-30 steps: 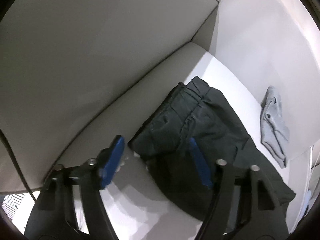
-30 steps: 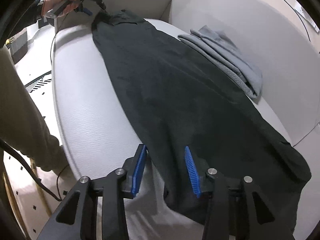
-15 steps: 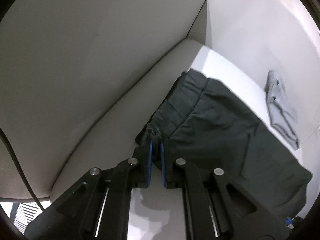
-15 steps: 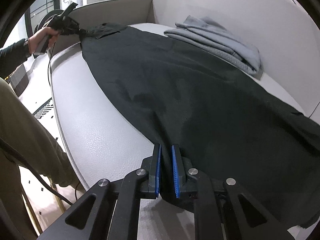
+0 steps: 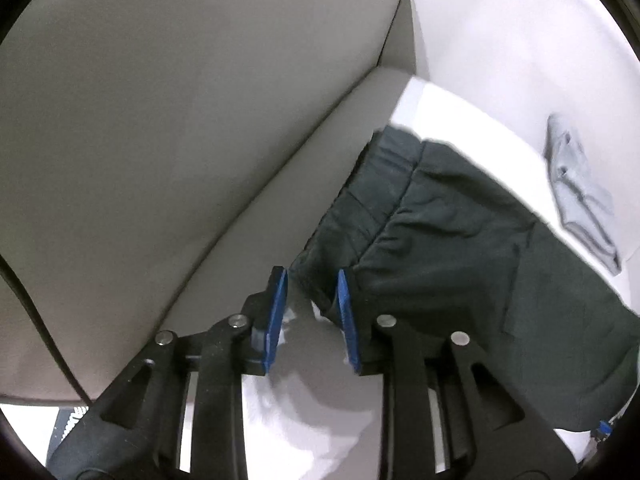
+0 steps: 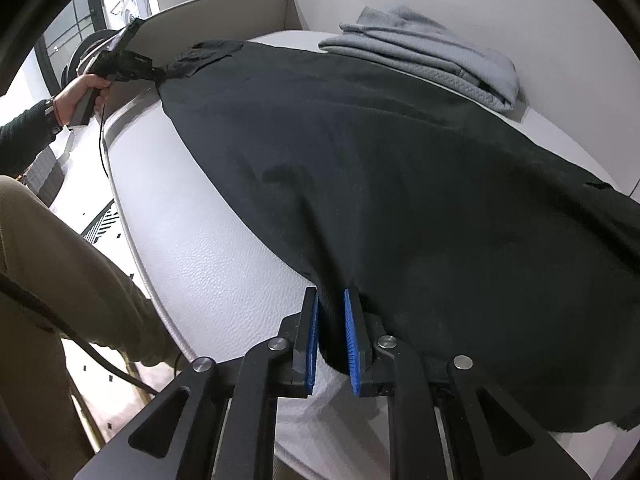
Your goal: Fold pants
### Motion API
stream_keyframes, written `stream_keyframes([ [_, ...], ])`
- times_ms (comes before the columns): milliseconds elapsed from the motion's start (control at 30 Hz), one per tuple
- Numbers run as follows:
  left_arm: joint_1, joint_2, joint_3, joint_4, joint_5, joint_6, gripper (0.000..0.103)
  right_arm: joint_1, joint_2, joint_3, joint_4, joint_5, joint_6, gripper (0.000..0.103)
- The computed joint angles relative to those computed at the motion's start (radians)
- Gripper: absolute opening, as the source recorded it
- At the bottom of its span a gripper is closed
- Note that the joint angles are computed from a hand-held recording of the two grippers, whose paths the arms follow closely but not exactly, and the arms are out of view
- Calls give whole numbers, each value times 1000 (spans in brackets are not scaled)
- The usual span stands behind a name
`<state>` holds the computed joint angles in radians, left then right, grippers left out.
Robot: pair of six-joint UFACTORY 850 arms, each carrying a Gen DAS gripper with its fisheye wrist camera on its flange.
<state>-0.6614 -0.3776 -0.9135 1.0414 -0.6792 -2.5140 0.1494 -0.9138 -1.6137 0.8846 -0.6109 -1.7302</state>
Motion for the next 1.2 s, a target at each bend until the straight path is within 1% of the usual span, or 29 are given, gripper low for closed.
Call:
stream_keyframes([
  [33,-15,1,-12,2,-37,-6,25,-1,1,-10,-21,-12,41,17],
  [100,-54,20,-29,8,-147,0,36,-11,8,-26,-5,-62,70,17],
  [133,-66,23,-39,31,-176,-11,50,-20,17,-27,41,-89,47,18],
  [167,-84,34,-41,80,-205,-39,60,-28,28,-26,95,-110,13,20],
  [200,-97,41,-46,138,-218,-57,61,-31,43,-20,151,-105,-24,25],
  [233,-99,36,-61,175,-208,-51,61,-27,56,-16,194,-85,-45,35],
  [267,-102,29,-77,225,-178,-42,54,-22,59,-26,209,-79,-44,40],
  [300,-100,12,-101,256,-138,-19,40,-12,54,-47,200,-82,-18,46],
  [333,-95,-24,-146,264,-79,46,31,0,46,-68,178,-87,19,48],
  [367,-89,-50,-176,262,-41,92,18,15,31,-97,144,-96,70,48],
  [400,-82,-96,-226,254,24,168,11,34,8,-136,97,-108,137,48],
  [433,-84,-128,-258,245,51,216,10,51,-14,-169,57,-119,192,48],
  [467,-90,-181,-311,217,65,300,10,69,-38,-201,25,-125,236,48],
  [500,-95,-212,-339,196,63,352,10,88,-60,-228,-11,-125,281,48],
  [533,-98,-237,-359,173,66,396,10,106,-80,-251,-53,-120,320,48],
  [600,-92,-271,-371,119,95,458,10,124,-93,-251,-88,-115,342,48],
  [667,-91,-270,-338,100,96,433,9,120,-97,-240,-109,-132,336,48],
  [700,-89,-264,-315,102,92,403,9,117,-89,-215,-120,-118,315,48],
  [800,-66,-203,-195,156,85,245,8,104,-97,-203,-185,-92,335,47],
  [900,-53,-131,-57,281,120,7,8,84,-87,-176,-183,-80,316,47],
  [967,-49,-120,-22,319,133,-50,8,75,-81,-161,-186,-82,322,47],
  [1000,-49,-122,-23,312,131,-33,8,67,-70,-137,-159,-73,295,47],
  [1067,-42,-129,-46,223,128,95,7,60,-53,-93,-99,-41,206,47],
  [1100,-31,-138,-73,172,137,161,5,62,-46,-82,-104,-25,186,47],
  [1133,-18,-122,-72,153,164,186,5,64,-49,-90,-137,-26,209,47],
  [1167,-25,-110,-80,163,165,170,5,68,-53,-111,-182,-45,271,47],
  [1200,-24,-115,-120,173,142,175,5,68,-59,-134,-186,-74,300,47],
])
